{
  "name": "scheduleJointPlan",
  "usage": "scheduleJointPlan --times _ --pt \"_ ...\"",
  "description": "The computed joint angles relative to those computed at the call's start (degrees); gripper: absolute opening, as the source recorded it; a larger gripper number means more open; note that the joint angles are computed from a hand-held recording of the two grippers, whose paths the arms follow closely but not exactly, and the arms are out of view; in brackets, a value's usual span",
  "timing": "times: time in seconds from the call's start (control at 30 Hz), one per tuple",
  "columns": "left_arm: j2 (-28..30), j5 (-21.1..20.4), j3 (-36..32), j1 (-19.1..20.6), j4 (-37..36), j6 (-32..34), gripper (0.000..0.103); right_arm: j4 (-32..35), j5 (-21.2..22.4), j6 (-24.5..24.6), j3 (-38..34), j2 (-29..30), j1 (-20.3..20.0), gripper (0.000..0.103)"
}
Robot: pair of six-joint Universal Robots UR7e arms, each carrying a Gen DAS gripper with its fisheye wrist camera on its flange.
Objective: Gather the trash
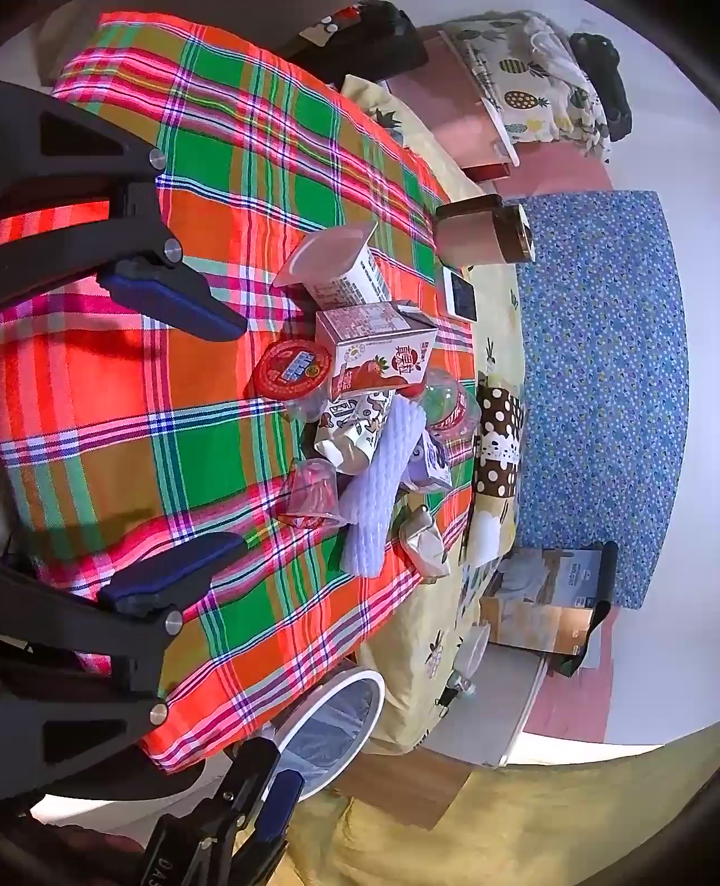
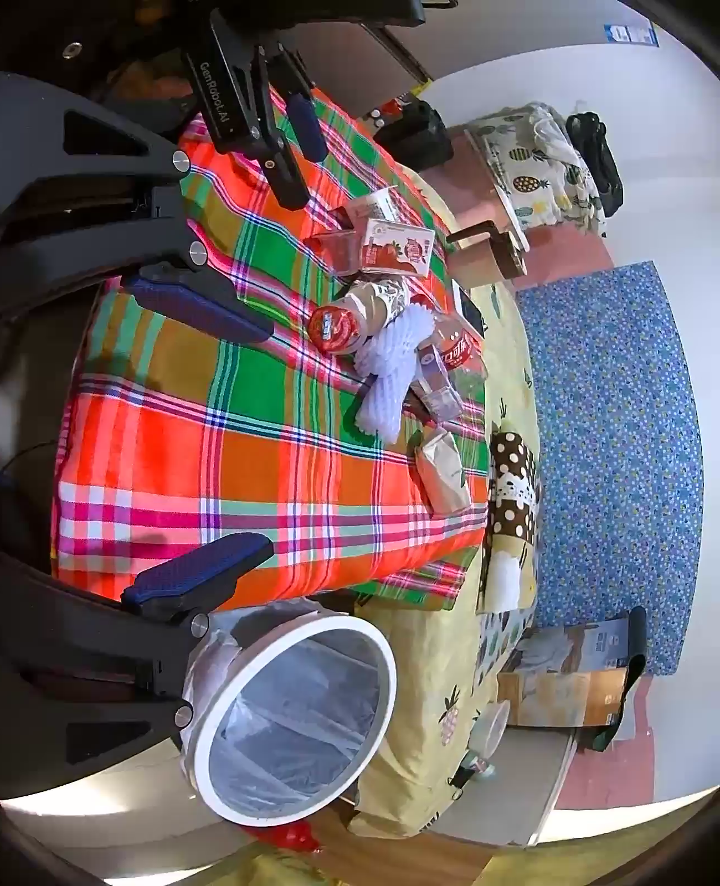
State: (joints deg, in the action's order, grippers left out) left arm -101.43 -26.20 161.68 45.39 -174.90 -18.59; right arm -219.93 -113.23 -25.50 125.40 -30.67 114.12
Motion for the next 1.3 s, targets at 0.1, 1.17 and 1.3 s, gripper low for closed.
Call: scheduleJointPlan --times 0.1,1.17,1.3 --pt "-0.2 0.0 0.0 0.0 0.0 0.0 0.071 0.1 -0.4 -0.1 0.0 0.0 0.1 0.072" --pt "-2.4 0.3 0.0 -2.0 4.2 -2.4 0.071 0.7 -0.8 0.2 0.1 -0.3 0.5 0.072" --pt "-2.2 0.3 0.1 -2.1 4.0 -2.5 0.071 0.6 -0.8 0.1 0.1 -0.2 0.5 0.072"
